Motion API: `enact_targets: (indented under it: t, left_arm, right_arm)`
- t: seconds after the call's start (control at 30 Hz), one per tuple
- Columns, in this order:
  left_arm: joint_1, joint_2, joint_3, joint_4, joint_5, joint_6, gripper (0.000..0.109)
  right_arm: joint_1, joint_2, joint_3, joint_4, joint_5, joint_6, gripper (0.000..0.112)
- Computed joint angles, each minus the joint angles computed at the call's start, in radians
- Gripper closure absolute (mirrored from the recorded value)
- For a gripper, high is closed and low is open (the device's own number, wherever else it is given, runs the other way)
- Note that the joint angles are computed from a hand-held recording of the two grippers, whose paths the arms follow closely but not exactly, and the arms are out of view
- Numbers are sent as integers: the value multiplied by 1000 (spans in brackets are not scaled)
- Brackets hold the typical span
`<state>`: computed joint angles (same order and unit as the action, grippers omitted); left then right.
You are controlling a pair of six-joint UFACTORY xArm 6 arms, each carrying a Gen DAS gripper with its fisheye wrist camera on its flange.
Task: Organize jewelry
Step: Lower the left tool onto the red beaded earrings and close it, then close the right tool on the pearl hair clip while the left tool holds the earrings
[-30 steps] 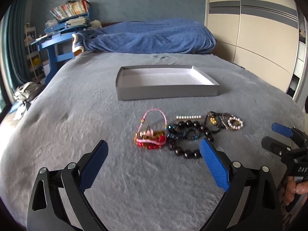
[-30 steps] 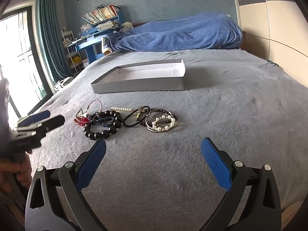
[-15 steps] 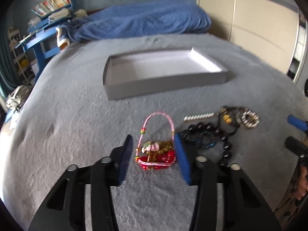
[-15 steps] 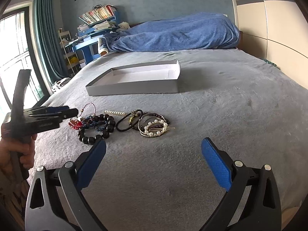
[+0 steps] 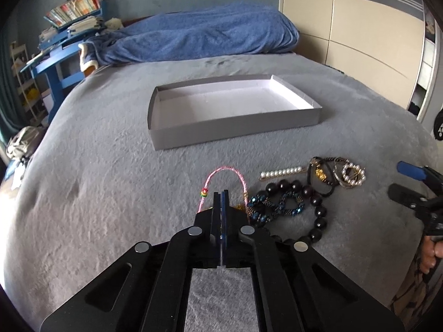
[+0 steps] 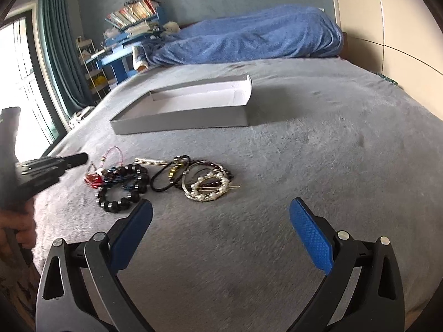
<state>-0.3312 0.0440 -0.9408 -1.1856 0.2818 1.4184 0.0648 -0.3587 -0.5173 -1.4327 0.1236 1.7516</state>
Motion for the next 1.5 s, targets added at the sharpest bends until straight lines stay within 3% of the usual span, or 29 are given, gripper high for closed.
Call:
enact_targets:
  t: [0.23,0.47,0.57,0.63,0.7,0.93,1.23,1.37,1.5]
  left_arm:
    - [18,-12,-3,6,37,-7,108]
    - [14,19,-13,117,44,-71,108]
    - [9,45,-21,173,32,-114,106]
    - [11,57,-24,198,30,-131,106]
    - [12,64,-24,208,33,-139,106]
    - [13,28,-4,84,44,-24,108]
    - [33,-60,-25,-75,114,70,108]
    - [47,-83,-42,-83,145,58,108]
    - [55,-81,-47,4,170,0,108]
  right_arm:
    - [-13,89,-55,171,-12,-258,15]
    - [25,181,-124,287,33,-455,17]
    - [26,214,-139,330,34,-502,37]
    - [19,227,-137,352,19,-520,56]
    - [6,223,-130,323,-8,-492,63]
    - [-37,196,-131,89,-74,-251,63]
    - [-60,148,-132,-28,-101,-96,63]
    - [-63,134,-142,-42,-108,-74,63]
    - [-63,127,-142,-40,-111,-74,63]
